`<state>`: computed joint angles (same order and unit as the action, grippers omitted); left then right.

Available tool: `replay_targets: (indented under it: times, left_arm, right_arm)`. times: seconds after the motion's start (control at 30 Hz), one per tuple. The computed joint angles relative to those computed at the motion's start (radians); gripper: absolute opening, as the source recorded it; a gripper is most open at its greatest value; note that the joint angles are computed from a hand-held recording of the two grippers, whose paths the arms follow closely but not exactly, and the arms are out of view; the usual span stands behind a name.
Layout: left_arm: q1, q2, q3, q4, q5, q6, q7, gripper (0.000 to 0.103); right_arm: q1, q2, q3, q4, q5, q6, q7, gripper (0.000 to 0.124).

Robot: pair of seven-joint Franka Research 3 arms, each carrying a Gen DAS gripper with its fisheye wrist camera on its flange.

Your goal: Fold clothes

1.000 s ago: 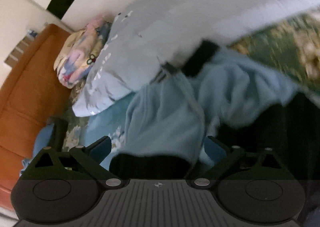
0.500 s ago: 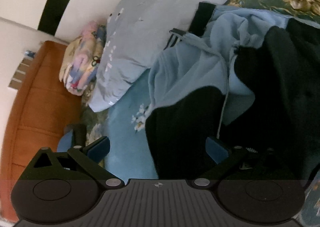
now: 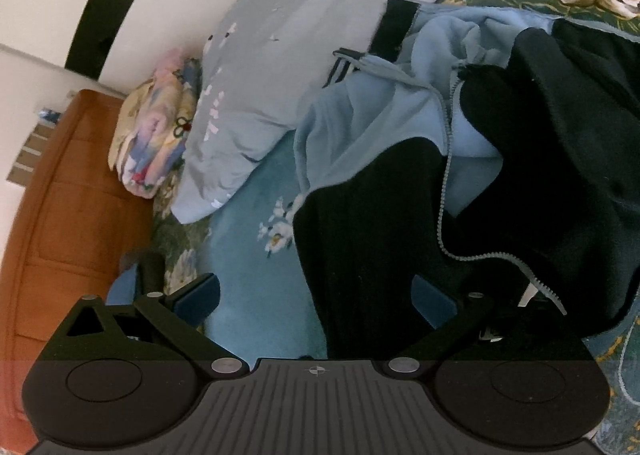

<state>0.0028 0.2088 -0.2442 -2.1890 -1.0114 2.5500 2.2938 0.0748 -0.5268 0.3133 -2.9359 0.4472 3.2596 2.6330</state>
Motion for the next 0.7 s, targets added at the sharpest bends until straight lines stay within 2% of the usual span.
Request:
replay_targets:
  times: [0.2, 0.37, 0.43, 0.6, 0.7]
  left_arm:
    - [-0.017, -0.005, -0.019, -0.005, 0.032, -0.042, 0.057, 0.090]
    - [-0.046, -0.028, -0.022, -0.036, 0.042, -0.047, 0.086, 0.088]
    - [-0.051, -0.030, -0.019, -0.036, 0.035, -0.064, 0.072, 0.083]
    - [-0.031, -0.009, -0.003, -0.013, -0.041, -0.187, 0.021, 0.080]
    - [-0.016, 0.010, 0.007, -0.001, -0.084, -0.254, -0.039, 0.072]
  right_arm:
    - [0.022, -0.009, -0.041, -0.021, 0.005, 0.003, -0.006, 0.103]
    - [0.070, -0.007, -0.107, -0.036, 0.012, 0.011, -0.032, 0.103]
    - [0.090, -0.007, -0.132, -0.041, 0.017, 0.015, -0.044, 0.103]
    - [0.148, -0.002, -0.207, -0.052, 0.033, 0.025, -0.073, 0.103]
    - [0.178, 0.003, -0.241, -0.055, 0.042, 0.032, -0.089, 0.103]
